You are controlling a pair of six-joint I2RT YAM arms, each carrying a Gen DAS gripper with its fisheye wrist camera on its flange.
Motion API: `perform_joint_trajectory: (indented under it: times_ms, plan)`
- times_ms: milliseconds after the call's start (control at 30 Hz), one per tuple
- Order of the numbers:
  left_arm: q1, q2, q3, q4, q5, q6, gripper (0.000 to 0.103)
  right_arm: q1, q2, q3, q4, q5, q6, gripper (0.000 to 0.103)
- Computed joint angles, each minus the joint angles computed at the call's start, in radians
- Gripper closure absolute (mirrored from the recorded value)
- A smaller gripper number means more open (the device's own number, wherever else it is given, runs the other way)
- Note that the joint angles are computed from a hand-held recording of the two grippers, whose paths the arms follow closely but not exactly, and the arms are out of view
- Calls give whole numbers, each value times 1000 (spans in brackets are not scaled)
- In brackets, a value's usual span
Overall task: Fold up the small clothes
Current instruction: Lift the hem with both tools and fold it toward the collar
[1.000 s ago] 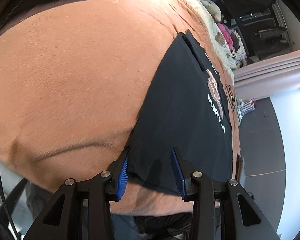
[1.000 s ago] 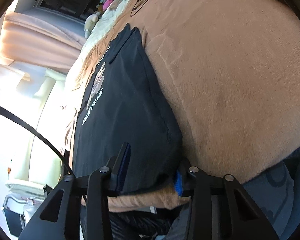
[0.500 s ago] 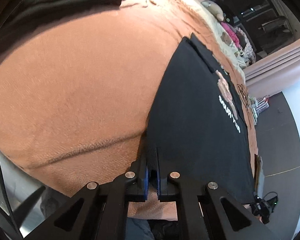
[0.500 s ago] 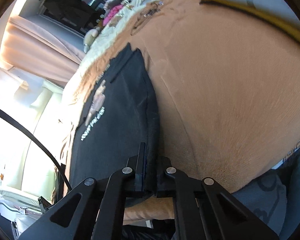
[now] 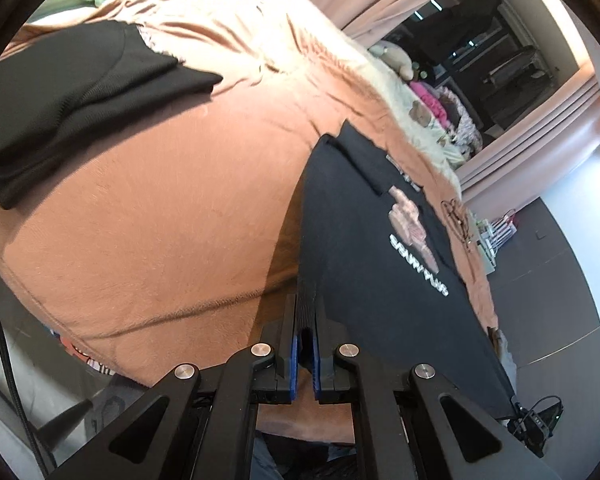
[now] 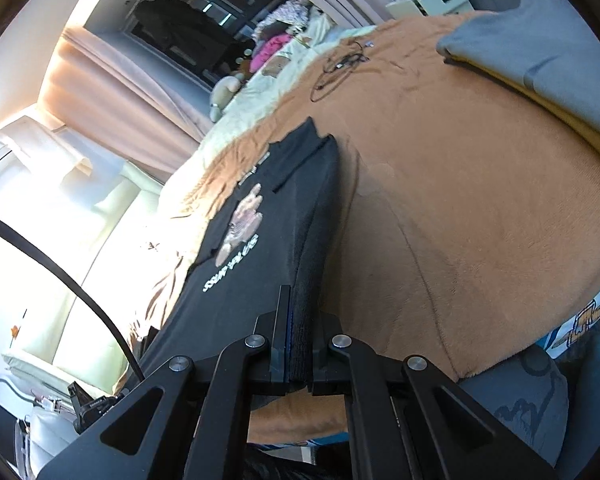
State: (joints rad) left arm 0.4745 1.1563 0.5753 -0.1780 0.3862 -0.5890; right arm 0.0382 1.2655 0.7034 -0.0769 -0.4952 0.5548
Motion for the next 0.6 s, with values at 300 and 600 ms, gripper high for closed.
perform_joint_trajectory:
  times_ms: [300, 600]
  plan:
    - [34, -266, -80, -129, 30, -5, 99, -62, -145, -91, -39, -69, -48, 102]
    - [47, -639, -117, -394, 53, -1, 99, -149, -316, -168, -132, -160, -118, 102]
